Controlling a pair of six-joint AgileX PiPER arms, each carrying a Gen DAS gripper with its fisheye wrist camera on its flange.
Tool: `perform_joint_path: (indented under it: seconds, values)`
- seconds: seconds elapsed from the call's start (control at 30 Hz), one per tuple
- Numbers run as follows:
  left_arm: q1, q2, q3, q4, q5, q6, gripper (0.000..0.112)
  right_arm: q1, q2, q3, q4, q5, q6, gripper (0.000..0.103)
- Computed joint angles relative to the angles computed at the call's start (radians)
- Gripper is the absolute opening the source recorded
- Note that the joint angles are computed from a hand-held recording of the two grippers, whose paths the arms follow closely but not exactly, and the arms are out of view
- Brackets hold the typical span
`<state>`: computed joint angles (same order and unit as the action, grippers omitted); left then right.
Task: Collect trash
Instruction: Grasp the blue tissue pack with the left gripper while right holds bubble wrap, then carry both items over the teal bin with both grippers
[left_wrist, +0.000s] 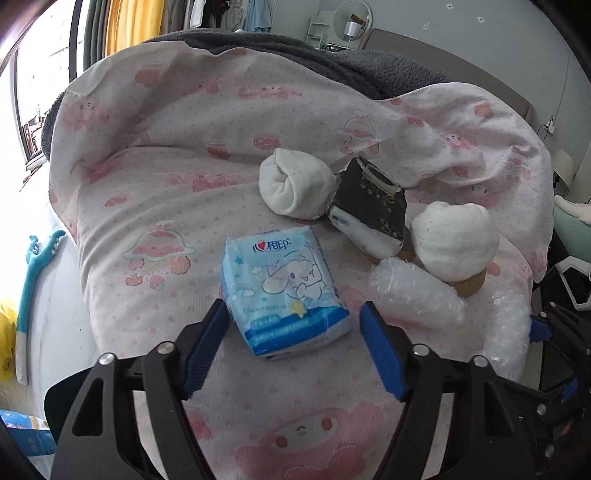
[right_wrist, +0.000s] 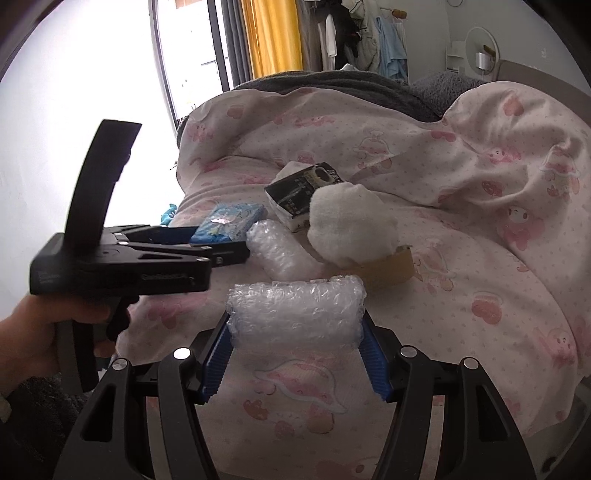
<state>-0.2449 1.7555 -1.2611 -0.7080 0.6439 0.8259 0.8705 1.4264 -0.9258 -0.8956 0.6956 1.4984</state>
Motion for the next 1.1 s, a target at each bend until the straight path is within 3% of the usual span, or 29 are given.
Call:
perform_joint_path:
  seconds: [0.13,0.63,1.1]
  values:
    - [0.023,-0.004,-0.005,-0.023,0.025,0.044,0.058,0.002,0.017,-0.041,0.006,0.006,-0.014,0.064]
    - [0.195,-0.064,0.024,-0.136,0.079,0.167,0.055,-0.069,0.096,-0.275,0.149,0.0,-0.248,0.063]
    - [0.433,0.024,-0.019,-0.044,0.133,0.14,0.055,-0.042,0.476,-0.801,0.423,0.081,-0.695,0.063]
